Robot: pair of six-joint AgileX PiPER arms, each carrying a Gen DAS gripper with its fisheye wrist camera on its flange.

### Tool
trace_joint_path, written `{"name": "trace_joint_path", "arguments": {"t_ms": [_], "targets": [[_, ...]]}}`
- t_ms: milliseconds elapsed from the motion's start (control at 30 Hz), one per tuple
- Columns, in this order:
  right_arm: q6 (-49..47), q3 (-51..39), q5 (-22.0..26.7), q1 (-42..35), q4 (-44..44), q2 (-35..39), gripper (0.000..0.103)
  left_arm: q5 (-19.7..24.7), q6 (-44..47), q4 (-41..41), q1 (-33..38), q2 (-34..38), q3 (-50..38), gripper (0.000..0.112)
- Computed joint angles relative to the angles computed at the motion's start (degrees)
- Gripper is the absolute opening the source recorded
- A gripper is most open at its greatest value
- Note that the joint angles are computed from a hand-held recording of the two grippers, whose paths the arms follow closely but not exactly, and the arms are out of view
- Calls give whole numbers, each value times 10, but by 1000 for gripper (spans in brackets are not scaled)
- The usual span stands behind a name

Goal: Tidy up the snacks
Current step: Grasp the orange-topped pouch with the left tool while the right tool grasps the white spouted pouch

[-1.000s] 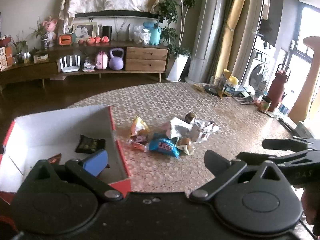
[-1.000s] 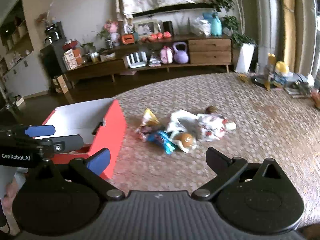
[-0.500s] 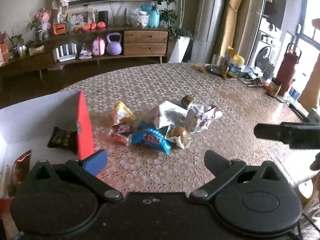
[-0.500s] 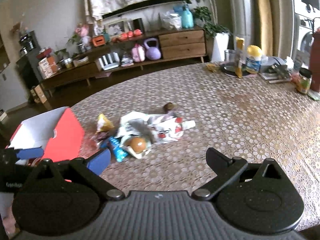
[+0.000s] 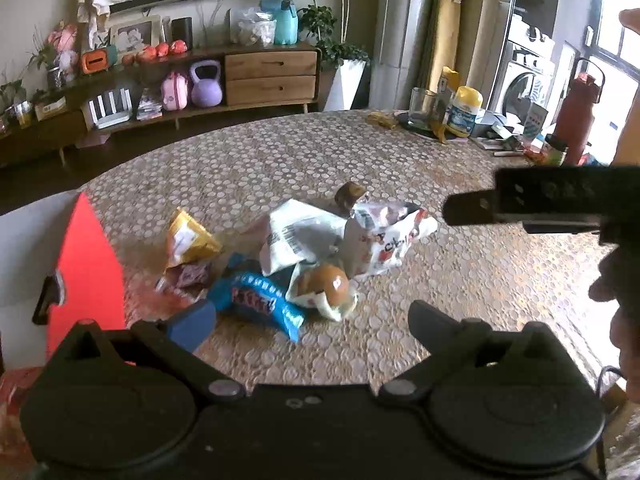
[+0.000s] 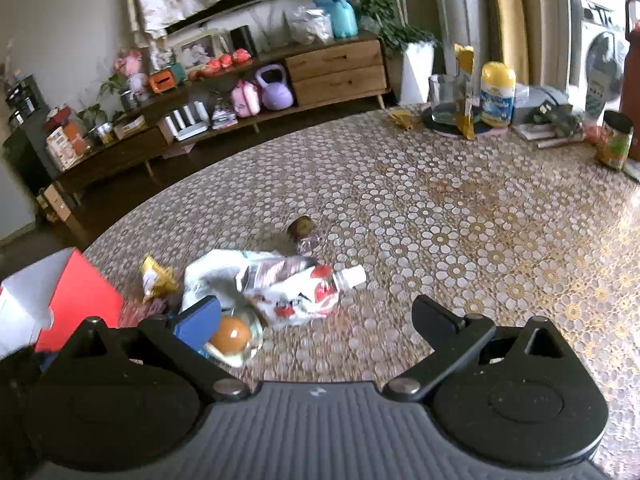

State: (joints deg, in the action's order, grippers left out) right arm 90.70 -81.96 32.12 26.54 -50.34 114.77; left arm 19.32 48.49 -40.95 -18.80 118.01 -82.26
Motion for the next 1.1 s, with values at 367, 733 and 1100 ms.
{"name": "trace_joint_path", "arguments": {"t_ms": [367,733,1100], "targets": [[-92,-130,-6,-47,152,111,102,5,-34,19,-14,71,-77,97],[-196,-250,26,-50,242,194,102,46,-75,73,-24,136,-165,76],[-190,-250,6,-57,236,207,101,18,-14,43,-35,152,-162,66]]}}
